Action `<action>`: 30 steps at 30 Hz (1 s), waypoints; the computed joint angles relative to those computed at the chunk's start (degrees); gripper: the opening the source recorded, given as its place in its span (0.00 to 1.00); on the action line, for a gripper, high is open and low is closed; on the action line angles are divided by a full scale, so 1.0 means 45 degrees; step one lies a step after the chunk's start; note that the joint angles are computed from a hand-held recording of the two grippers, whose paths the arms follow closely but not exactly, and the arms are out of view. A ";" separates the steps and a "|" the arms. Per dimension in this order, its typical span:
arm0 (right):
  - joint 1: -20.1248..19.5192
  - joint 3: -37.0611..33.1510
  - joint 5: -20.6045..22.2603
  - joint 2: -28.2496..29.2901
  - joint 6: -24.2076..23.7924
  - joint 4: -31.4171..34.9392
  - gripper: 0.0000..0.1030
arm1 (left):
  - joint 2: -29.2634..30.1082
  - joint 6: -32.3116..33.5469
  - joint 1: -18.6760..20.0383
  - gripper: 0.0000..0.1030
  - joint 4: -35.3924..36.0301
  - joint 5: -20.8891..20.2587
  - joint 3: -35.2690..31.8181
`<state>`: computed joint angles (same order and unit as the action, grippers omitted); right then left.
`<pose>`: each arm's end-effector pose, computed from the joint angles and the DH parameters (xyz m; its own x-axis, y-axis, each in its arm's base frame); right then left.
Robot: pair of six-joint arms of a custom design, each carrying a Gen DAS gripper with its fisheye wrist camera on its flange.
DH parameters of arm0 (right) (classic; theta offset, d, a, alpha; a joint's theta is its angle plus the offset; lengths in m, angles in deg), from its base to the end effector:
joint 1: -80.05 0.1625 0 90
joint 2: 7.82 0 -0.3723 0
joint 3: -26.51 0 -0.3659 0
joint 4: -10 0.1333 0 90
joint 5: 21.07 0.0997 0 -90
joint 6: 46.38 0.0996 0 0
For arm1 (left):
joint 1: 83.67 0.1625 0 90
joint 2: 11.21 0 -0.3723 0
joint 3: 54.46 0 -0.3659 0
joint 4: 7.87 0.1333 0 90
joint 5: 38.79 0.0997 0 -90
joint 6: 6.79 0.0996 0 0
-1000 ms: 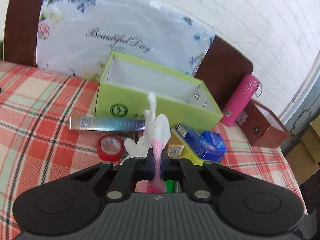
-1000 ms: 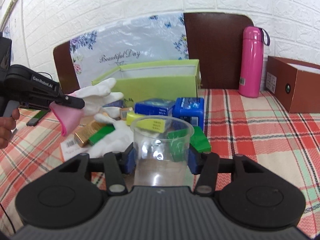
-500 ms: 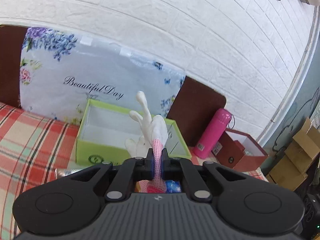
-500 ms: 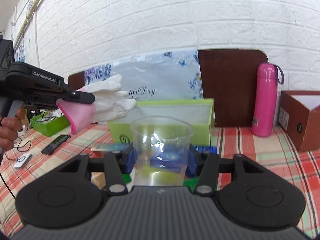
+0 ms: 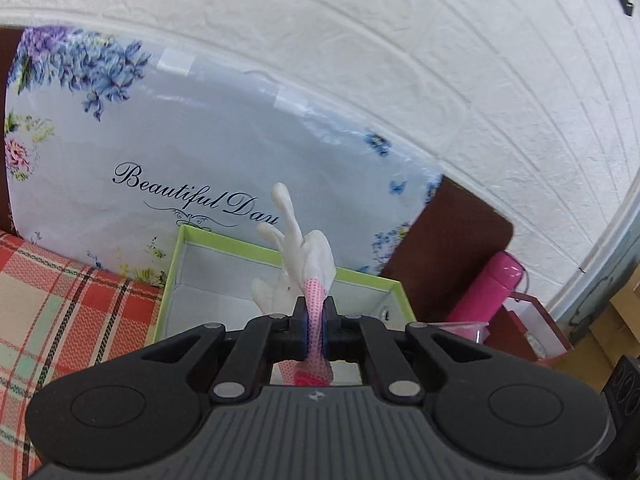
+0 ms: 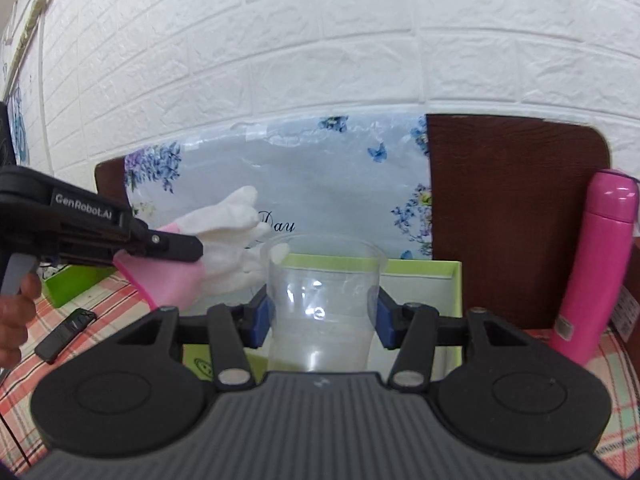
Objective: Organize objects
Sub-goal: 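Carry glove and cup into the lime-green box and open both tools, then return both tools to the pile and grasp the green box with the right tool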
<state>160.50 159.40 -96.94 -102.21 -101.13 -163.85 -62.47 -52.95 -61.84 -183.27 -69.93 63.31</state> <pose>0.0896 -0.4173 0.3090 -0.6638 -0.5719 0.4820 -0.7372 0.3915 -0.5507 -0.3734 -0.3850 0.1009 -0.9449 0.0074 -0.3274 0.2841 0.5156 -0.8083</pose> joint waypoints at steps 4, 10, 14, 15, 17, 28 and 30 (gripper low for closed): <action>0.0724 -0.0682 -0.0914 0.1916 0.0163 -0.1181 0.49 | 0.0354 0.0839 0.0676 0.03 -0.0728 -0.0263 -0.0347; 0.1311 -0.1461 -0.2524 0.4004 0.0138 -0.1982 0.65 | 0.0939 0.1471 0.1340 0.16 -0.1347 -0.0118 -0.0495; 0.1388 -0.1680 -0.3316 0.4385 -0.0366 -0.1591 0.86 | 0.0913 0.0227 0.1388 0.73 -0.0121 0.0617 -0.0331; 0.1347 -0.1659 -0.3297 0.4373 -0.0452 -0.1631 0.92 | 0.0965 0.0304 0.1348 0.73 -0.0308 0.0824 -0.0232; 0.1227 -0.1555 -0.3200 0.4315 -0.0548 -0.1849 0.98 | 0.0765 -0.0076 0.1331 0.73 -0.0070 0.0759 -0.0084; 0.0933 -0.0801 -0.2680 0.2157 -0.0308 -0.0795 1.00 | -0.0221 -0.2657 -0.0101 0.74 0.3447 0.1919 0.0274; 0.0791 -0.0486 -0.2437 0.1414 -0.0183 -0.0389 1.00 | -0.0529 -0.3551 -0.0494 0.74 0.4390 0.1992 0.0470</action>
